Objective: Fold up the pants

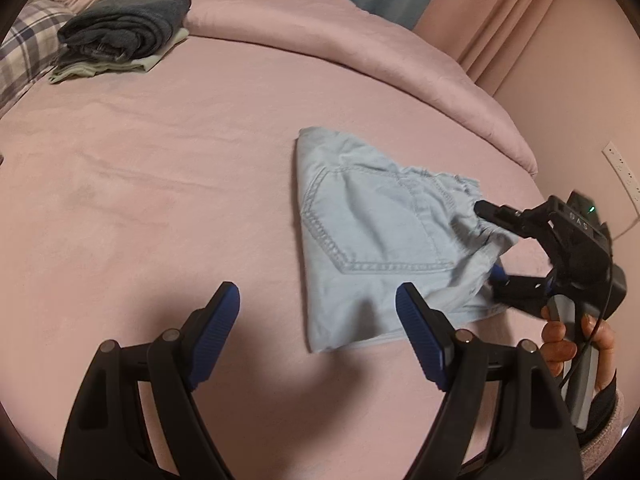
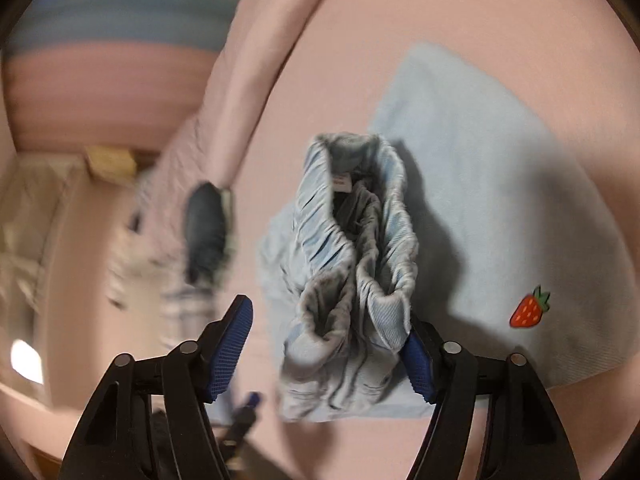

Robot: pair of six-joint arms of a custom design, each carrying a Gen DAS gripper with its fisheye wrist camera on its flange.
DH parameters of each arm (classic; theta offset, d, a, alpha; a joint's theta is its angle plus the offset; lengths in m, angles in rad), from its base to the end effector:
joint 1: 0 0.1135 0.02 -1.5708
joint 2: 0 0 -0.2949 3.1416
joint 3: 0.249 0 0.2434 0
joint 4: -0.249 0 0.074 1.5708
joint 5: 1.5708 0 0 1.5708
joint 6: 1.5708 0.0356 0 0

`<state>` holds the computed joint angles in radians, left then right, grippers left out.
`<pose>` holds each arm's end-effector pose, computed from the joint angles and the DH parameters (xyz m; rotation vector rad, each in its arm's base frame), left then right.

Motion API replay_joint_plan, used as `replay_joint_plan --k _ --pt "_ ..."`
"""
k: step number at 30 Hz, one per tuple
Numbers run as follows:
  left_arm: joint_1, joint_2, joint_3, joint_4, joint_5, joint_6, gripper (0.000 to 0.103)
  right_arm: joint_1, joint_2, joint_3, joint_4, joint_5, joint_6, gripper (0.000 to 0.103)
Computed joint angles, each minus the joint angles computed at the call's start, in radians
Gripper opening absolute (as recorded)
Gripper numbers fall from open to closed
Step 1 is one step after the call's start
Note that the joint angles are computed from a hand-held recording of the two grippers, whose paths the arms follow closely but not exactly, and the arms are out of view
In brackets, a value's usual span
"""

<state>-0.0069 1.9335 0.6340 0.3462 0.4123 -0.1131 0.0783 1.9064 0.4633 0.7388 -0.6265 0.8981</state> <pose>0.3073 -0.0164 0.0911 0.0338 2.4991 -0.5683 0.2825 0.0431 0.0990 0.6230 2.3309 1.2003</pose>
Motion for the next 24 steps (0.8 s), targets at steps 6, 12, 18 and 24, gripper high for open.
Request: replay_joint_plan --k 6,12,18,24 --pt "0.015 0.013 0.001 -0.020 -0.015 0.010 0.081 0.070 -0.090 0.078 -0.247 0.196 -0.236 0.033" --pt "0.005 0.002 -0.005 -0.016 -0.022 0.005 0.081 0.051 -0.148 0.052 -0.224 0.182 -0.285 0.029" --pt "-0.010 0.003 -0.001 -0.017 -0.027 0.003 0.081 -0.025 -0.260 -0.003 -0.196 0.141 -0.303 0.029" --pt "-0.034 0.015 0.023 -0.037 -0.027 0.005 0.081 -0.087 -0.301 -0.044 -0.184 0.134 -0.316 0.029"
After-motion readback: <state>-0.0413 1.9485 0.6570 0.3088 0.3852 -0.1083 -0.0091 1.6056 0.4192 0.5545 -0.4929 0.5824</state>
